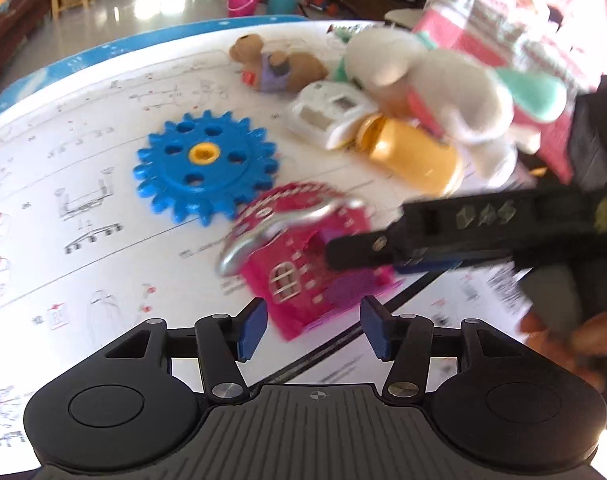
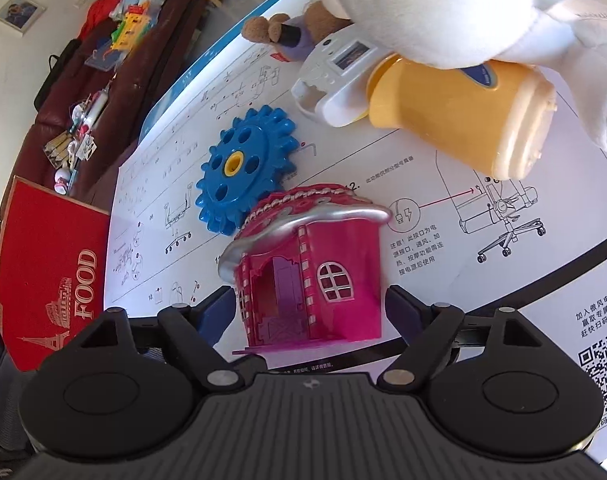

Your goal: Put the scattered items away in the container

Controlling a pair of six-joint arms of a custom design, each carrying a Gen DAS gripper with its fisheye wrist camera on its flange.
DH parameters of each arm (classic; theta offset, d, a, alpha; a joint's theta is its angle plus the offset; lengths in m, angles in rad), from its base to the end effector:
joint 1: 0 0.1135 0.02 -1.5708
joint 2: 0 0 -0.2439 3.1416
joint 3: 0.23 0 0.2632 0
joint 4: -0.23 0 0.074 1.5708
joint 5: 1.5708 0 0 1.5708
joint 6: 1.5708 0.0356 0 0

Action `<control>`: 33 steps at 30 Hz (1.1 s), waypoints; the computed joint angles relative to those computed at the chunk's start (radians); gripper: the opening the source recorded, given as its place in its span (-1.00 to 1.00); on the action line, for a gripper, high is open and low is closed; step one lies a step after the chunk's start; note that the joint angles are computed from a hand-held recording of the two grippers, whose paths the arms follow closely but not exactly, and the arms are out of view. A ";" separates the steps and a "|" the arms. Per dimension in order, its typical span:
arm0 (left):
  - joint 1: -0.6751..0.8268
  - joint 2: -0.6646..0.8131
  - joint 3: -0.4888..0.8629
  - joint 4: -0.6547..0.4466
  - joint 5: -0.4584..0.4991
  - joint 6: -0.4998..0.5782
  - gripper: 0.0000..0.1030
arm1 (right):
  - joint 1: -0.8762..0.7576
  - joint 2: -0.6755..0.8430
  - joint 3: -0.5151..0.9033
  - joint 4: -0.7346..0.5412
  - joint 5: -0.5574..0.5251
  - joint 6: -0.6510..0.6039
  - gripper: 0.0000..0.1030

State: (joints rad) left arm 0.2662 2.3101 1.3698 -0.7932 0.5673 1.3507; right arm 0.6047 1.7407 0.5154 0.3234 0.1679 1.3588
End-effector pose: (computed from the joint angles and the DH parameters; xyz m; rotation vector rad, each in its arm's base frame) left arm 0.3591 0.0781 0.0195 1.3644 2.3913 -0.7164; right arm 0.2273 0.1498 0.0475 1.0145 2.3581 0.6214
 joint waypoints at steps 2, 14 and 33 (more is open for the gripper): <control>-0.002 -0.012 0.005 -0.025 0.012 -0.004 0.29 | -0.001 -0.006 -0.023 0.031 0.000 0.023 0.60; -0.117 -0.055 -0.123 0.331 -0.148 -0.321 0.50 | 0.007 -0.047 -0.094 0.088 0.022 0.110 0.58; 0.014 0.202 0.266 -0.100 -0.062 -0.329 -0.26 | 0.043 0.008 -0.060 0.141 -0.003 0.104 0.76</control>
